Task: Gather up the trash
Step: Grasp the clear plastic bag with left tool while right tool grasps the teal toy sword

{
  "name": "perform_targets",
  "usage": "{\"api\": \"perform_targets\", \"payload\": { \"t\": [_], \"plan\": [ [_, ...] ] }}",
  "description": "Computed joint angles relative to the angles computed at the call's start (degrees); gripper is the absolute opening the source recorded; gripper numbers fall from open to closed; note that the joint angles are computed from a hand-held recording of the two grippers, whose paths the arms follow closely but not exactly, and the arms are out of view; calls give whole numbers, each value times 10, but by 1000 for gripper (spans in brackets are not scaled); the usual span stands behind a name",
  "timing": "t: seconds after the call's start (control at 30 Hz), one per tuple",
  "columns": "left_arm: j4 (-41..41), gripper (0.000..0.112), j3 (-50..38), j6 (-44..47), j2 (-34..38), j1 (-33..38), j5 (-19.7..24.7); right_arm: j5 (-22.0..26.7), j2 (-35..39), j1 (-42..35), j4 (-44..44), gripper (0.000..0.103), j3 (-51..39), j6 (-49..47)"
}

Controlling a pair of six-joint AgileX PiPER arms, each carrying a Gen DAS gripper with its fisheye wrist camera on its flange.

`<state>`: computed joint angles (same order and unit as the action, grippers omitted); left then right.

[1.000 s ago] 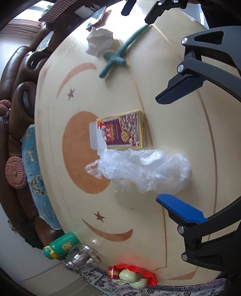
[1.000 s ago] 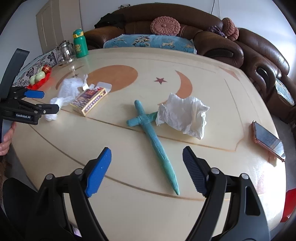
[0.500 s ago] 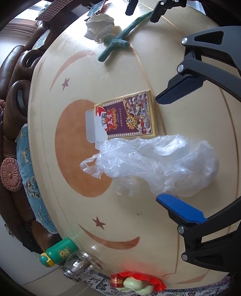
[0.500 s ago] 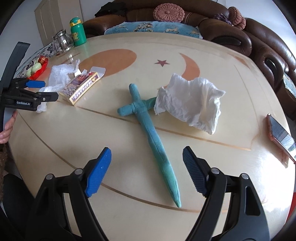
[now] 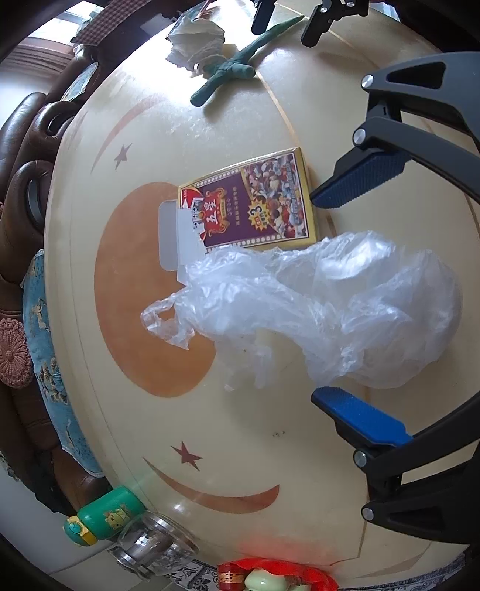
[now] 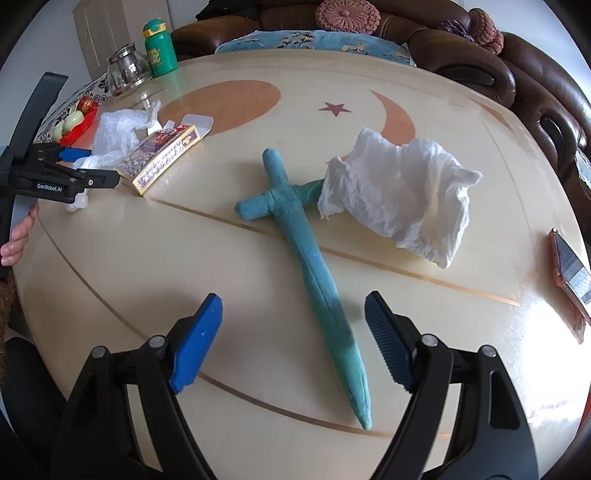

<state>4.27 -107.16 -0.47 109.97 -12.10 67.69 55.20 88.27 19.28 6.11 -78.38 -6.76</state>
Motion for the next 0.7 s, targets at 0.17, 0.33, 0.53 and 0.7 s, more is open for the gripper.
{"api": "perform_targets", "payload": {
  "t": [0.17, 0.33, 0.53, 0.7],
  "plan": [
    [-11, 87, 5, 21, 3, 5, -6, -2, 6, 11, -16, 78, -4, 7],
    [-17, 76, 25, 30, -6, 1, -18, -3, 13, 19, -25, 75, -10, 11],
    [-30, 68, 25, 38, -8, 2, -15, 7, 18, 20, -16, 51, -25, -4],
    [-40, 60, 25, 35, -9, 2, -12, 11, 19, 23, -12, 33, -28, -13]
  ]
}}
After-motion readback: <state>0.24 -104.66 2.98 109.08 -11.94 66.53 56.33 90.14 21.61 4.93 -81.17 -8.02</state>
